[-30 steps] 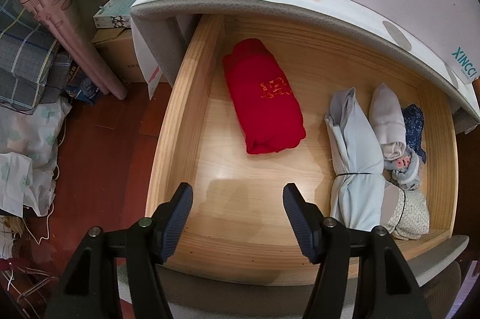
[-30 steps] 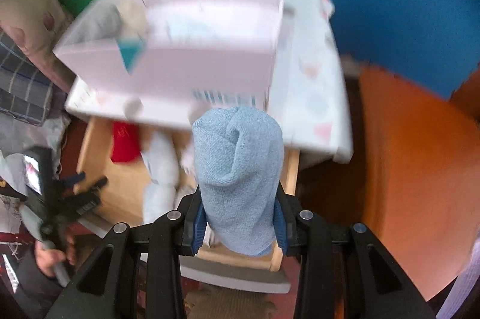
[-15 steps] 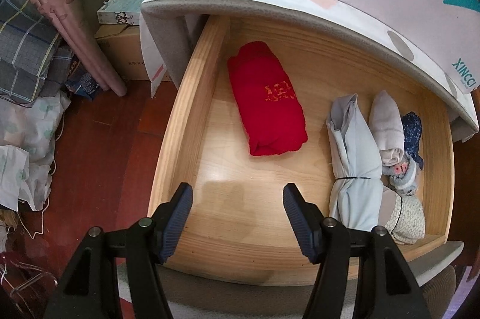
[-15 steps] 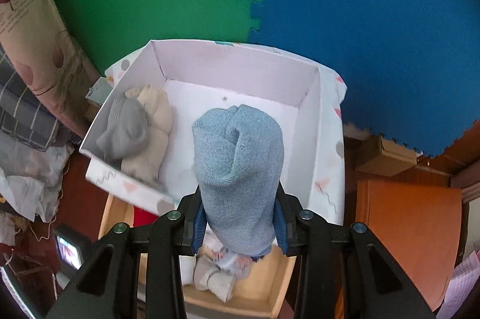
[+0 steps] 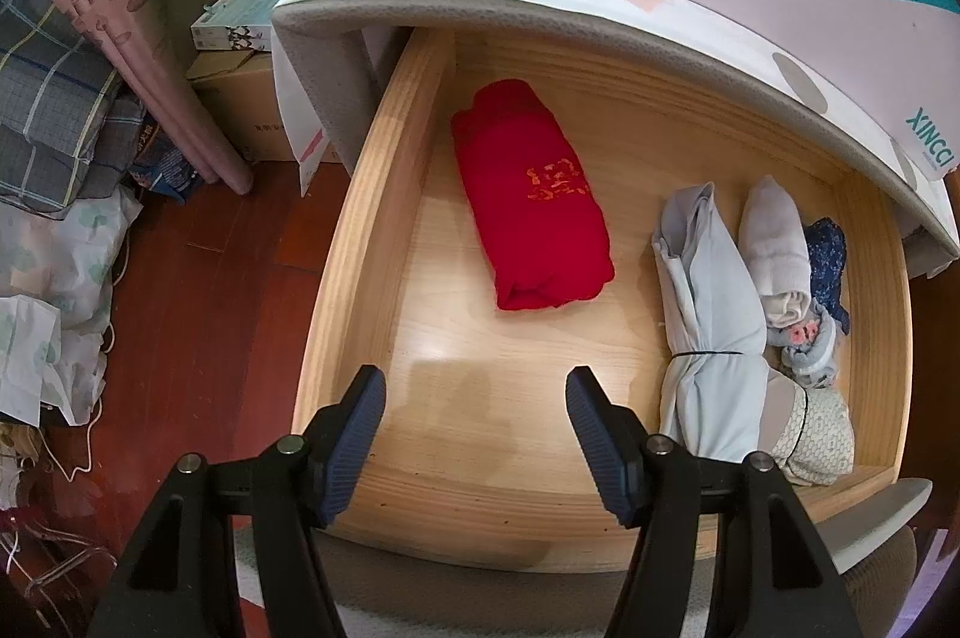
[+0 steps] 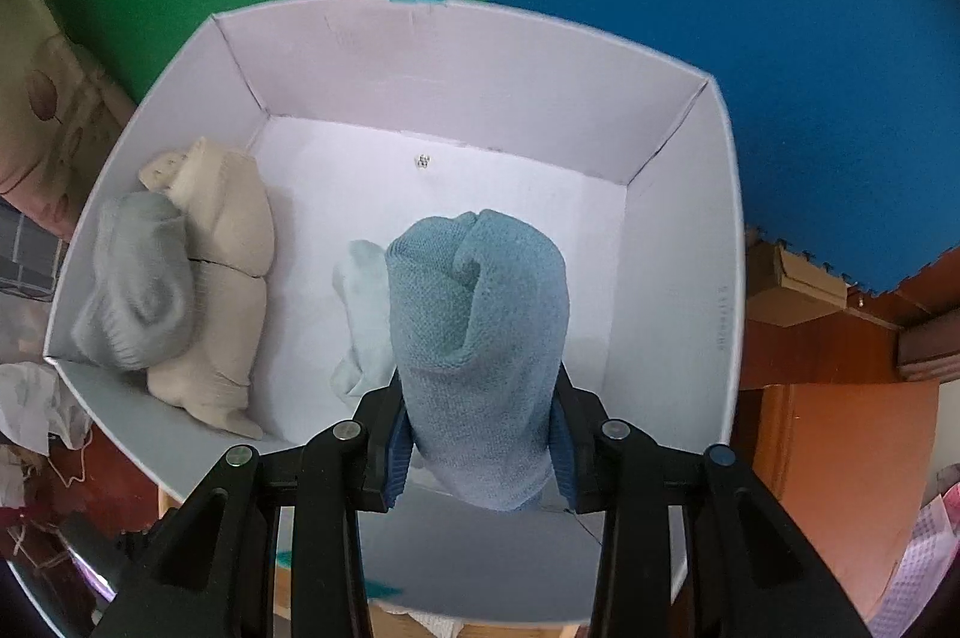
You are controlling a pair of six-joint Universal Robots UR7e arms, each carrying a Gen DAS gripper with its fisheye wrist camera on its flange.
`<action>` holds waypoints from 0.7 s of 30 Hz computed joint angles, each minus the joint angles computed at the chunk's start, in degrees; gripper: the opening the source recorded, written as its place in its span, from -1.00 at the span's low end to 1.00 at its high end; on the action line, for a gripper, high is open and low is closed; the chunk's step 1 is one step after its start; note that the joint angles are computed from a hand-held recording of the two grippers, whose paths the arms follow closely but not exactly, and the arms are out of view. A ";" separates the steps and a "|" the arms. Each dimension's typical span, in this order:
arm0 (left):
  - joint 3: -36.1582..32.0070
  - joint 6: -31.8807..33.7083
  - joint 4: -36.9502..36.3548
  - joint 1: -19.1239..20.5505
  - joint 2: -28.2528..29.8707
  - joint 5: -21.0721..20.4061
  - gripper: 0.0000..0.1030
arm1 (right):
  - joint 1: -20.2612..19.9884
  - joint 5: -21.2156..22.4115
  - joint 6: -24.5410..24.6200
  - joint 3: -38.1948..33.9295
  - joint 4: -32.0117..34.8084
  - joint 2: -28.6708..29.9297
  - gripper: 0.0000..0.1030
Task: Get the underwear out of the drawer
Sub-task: 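Lift the light blue sock with the right tool into the white box, then open the right tool to release the blue sock in the box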
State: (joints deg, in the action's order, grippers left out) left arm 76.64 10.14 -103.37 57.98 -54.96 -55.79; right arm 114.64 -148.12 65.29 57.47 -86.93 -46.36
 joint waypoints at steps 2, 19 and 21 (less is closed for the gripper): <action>0.17 0.15 -0.21 -0.02 -0.09 0.10 0.25 | -0.25 0.07 -0.37 0.58 -1.29 0.00 -0.26; 0.52 0.39 0.10 -0.15 -0.25 0.66 0.25 | 5.09 -2.41 -1.88 -3.41 3.74 1.25 0.12; 0.49 0.45 0.27 -0.11 -0.26 0.55 0.25 | 5.94 -1.66 -2.47 -2.63 4.24 0.87 0.13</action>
State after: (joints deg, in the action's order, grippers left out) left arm 77.13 10.59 -103.10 57.87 -55.22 -55.24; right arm 120.59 -149.78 62.82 54.84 -82.69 -45.49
